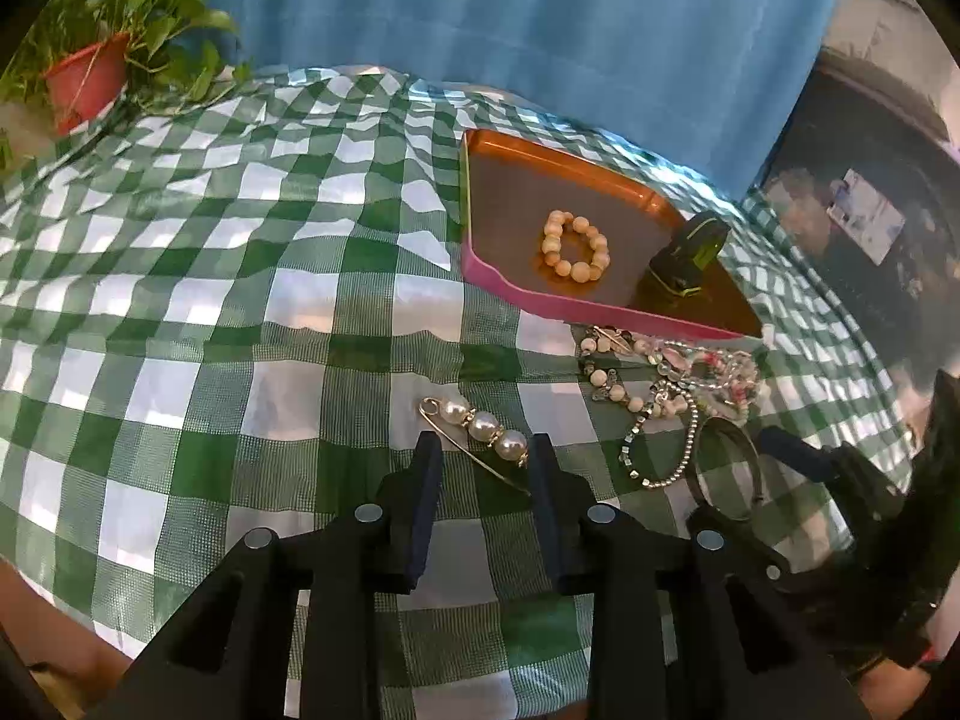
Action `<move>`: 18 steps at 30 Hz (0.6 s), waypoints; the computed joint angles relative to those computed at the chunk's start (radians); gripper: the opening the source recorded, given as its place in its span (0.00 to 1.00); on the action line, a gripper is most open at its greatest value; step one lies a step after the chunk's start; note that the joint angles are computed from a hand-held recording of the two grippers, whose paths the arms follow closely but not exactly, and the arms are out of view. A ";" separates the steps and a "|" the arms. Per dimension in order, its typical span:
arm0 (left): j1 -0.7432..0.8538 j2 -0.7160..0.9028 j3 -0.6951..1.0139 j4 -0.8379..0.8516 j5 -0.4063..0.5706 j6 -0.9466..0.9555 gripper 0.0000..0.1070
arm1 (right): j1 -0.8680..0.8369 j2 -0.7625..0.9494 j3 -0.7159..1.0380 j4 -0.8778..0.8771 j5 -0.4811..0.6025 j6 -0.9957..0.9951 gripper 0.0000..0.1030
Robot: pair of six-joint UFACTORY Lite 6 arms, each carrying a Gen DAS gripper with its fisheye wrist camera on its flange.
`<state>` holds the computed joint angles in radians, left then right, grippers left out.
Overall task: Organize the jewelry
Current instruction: 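Move the left tool to the pearl safety-pin brooch and grasp it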
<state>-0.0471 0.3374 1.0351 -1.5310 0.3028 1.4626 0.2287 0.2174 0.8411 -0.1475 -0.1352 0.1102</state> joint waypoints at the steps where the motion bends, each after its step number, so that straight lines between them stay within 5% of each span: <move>1: -0.002 -0.003 -0.003 -0.008 0.010 0.006 0.40 | 0.001 -0.001 -0.001 0.021 0.000 -0.018 0.87; 4: 0.012 -0.028 -0.033 -0.068 0.079 0.061 0.41 | 0.004 -0.007 -0.007 0.071 0.005 -0.060 0.87; 12: -0.060 0.039 0.048 -0.036 -0.062 -0.001 0.41 | 0.014 -0.007 -0.003 0.192 0.012 -0.159 0.87; 14: -0.092 0.046 0.056 -0.005 -0.103 0.005 0.34 | 0.018 -0.007 -0.005 0.242 0.009 -0.202 0.87; 16: -0.077 0.046 0.054 0.025 -0.033 -0.003 0.16 | 0.019 -0.014 -0.012 0.237 0.007 -0.195 0.84; 18: -0.073 0.023 0.028 0.020 -0.012 0.016 0.11 | 0.015 -0.017 -0.014 0.199 0.004 -0.166 0.70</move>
